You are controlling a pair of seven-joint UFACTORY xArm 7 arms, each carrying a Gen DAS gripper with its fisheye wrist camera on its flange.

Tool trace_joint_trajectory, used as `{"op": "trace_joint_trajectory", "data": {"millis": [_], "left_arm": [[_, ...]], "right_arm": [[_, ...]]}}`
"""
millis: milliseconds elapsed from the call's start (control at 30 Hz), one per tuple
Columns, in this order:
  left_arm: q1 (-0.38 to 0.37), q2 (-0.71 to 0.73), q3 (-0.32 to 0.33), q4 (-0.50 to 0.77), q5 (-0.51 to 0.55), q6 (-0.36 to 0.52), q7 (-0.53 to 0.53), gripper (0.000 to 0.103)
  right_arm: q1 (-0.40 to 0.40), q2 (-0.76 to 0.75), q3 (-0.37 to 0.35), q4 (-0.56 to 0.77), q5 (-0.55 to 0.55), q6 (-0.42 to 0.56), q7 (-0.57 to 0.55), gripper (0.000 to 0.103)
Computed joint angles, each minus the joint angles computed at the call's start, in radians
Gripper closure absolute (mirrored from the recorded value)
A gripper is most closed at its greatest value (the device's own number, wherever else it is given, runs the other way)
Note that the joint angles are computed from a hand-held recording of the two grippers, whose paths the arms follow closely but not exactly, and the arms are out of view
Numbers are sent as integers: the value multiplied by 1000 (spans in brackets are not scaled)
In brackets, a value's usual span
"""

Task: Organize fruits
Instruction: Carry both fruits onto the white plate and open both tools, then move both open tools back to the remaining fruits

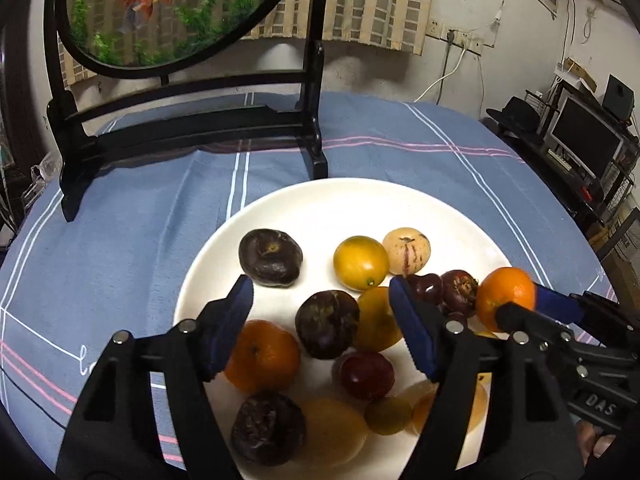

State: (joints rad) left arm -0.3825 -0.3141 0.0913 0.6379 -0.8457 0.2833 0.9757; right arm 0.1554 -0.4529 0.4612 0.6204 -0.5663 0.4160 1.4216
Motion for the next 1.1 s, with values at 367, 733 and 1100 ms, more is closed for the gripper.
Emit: {"op": "trace_joint_trajectory", "data": {"millis": [367, 733, 1100], "left_arm": [[73, -317, 80, -159, 151, 48, -73, 17], [332, -691, 211, -459, 453, 218, -58, 14], [387, -818, 175, -559, 564, 283, -34, 13]], "right_arm": [[-53, -384, 191, 12, -3, 52, 78, 13], [62, -469, 275, -119, 179, 53, 139, 11], [71, -464, 272, -129, 209, 46, 151, 11]]}}
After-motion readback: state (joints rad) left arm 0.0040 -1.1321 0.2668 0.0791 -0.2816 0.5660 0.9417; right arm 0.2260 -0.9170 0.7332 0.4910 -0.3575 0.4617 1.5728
